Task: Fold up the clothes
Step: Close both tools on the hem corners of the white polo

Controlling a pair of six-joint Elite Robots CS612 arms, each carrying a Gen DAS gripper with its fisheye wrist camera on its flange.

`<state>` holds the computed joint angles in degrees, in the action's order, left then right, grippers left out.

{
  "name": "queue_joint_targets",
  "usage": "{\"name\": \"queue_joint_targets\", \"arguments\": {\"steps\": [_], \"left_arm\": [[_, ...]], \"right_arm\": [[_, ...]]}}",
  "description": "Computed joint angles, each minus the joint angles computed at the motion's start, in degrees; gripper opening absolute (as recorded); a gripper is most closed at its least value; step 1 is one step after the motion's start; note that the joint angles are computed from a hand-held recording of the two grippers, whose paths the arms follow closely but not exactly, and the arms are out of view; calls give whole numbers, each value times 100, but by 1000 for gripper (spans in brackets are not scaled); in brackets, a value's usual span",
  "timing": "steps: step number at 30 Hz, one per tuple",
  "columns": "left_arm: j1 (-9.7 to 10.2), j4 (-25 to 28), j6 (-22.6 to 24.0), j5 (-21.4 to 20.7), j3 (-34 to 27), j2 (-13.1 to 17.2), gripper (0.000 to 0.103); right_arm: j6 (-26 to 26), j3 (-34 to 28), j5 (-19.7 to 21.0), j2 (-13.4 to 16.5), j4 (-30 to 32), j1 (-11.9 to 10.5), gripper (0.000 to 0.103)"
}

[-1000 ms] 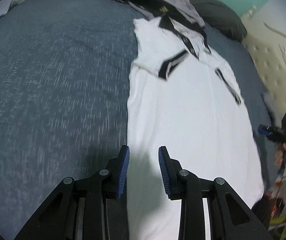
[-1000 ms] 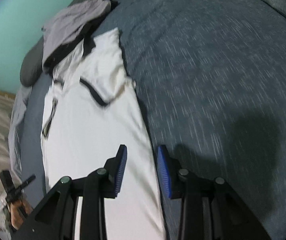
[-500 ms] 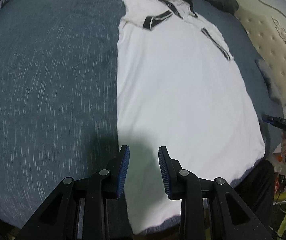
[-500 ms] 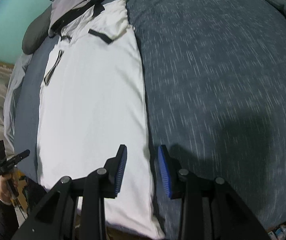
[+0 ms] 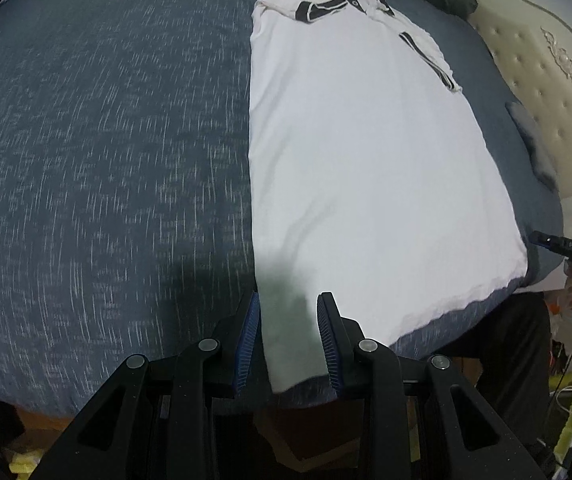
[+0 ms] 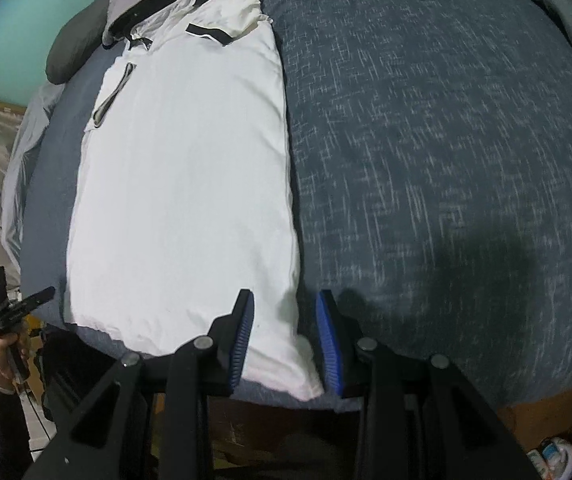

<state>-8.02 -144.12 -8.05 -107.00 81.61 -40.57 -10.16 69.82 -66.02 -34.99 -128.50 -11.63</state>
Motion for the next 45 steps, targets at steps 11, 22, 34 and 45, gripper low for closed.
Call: {"name": "queue_joint_targets", "arguments": {"steps": [11, 22, 34, 45], "left_arm": [[-6, -71, -52, -91, 158, -17, 33], [11, 52, -42, -152, 101, 31, 33], [15, 266, -46, -142, -14, 154, 33], [-26, 59, 152, -118, 2, 155, 10]], "right_arm": [[-45, 262, -233, -102, -36, 2, 32], [-259, 155, -302, -13, 366, 52, 32], [-497, 58, -80, 68, 519, 103, 21], [-712, 159, -57, -9, 339, 86, 5]]}}
